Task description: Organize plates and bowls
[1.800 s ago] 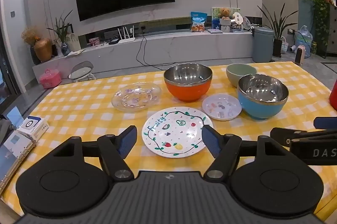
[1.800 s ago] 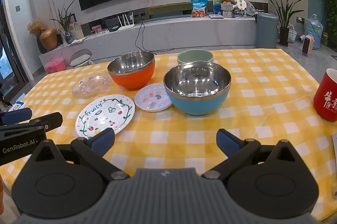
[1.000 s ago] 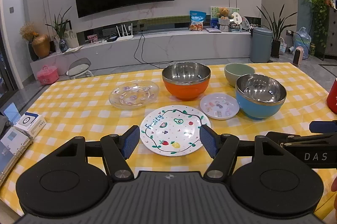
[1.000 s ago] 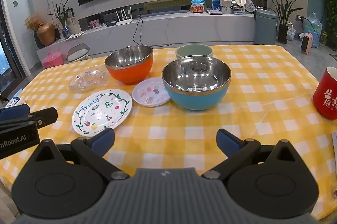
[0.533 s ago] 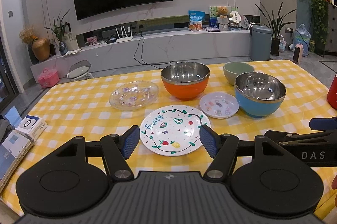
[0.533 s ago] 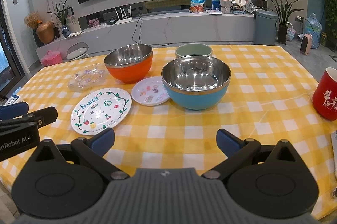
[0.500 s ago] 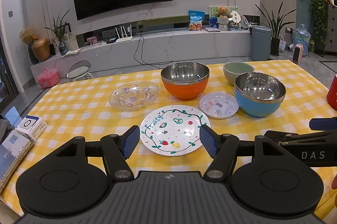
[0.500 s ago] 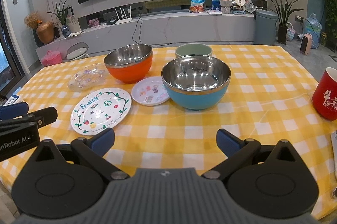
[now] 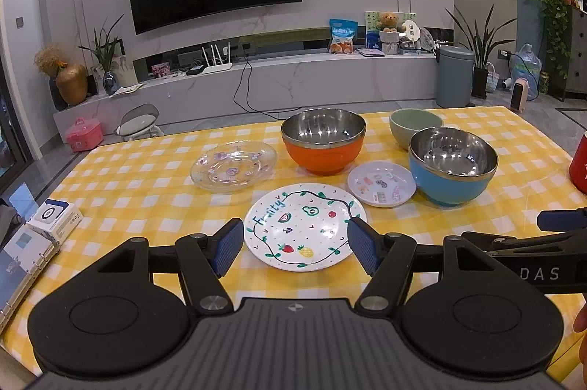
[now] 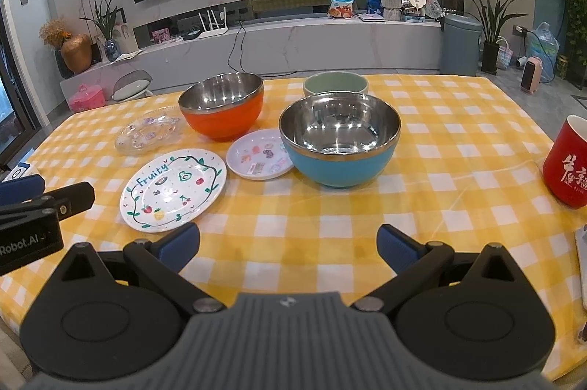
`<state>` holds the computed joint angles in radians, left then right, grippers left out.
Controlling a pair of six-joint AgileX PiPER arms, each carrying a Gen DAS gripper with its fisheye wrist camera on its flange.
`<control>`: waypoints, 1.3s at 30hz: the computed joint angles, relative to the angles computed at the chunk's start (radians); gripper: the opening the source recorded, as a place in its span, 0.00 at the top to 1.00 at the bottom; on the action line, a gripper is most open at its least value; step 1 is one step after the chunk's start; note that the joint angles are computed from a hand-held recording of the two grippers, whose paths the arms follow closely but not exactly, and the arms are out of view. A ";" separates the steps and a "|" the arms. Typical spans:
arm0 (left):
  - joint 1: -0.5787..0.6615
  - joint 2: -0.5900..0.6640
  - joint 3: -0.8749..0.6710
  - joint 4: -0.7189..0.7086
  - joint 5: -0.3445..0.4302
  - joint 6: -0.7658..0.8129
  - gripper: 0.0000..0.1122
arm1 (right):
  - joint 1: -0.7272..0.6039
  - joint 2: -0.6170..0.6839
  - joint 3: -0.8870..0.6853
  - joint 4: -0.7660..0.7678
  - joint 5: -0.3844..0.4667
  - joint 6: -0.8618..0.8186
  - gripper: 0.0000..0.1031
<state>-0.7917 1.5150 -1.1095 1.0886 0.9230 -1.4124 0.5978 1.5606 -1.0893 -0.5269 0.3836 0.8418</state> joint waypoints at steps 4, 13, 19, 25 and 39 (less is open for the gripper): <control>0.000 0.000 0.001 0.000 0.000 0.000 0.31 | 0.002 0.001 -0.002 -0.002 0.005 0.005 0.03; -0.002 0.001 -0.001 -0.005 0.000 0.000 0.31 | 0.002 0.002 -0.002 0.000 0.009 0.003 0.03; -0.001 0.000 -0.001 -0.006 -0.001 0.000 0.31 | 0.002 0.004 -0.004 -0.002 0.009 0.006 0.03; 0.000 0.000 0.000 -0.004 -0.002 0.000 0.31 | 0.001 0.007 -0.011 0.005 0.016 0.000 0.03; -0.001 -0.001 -0.001 -0.016 -0.005 -0.002 0.31 | 0.001 0.009 -0.014 0.010 0.020 -0.005 0.03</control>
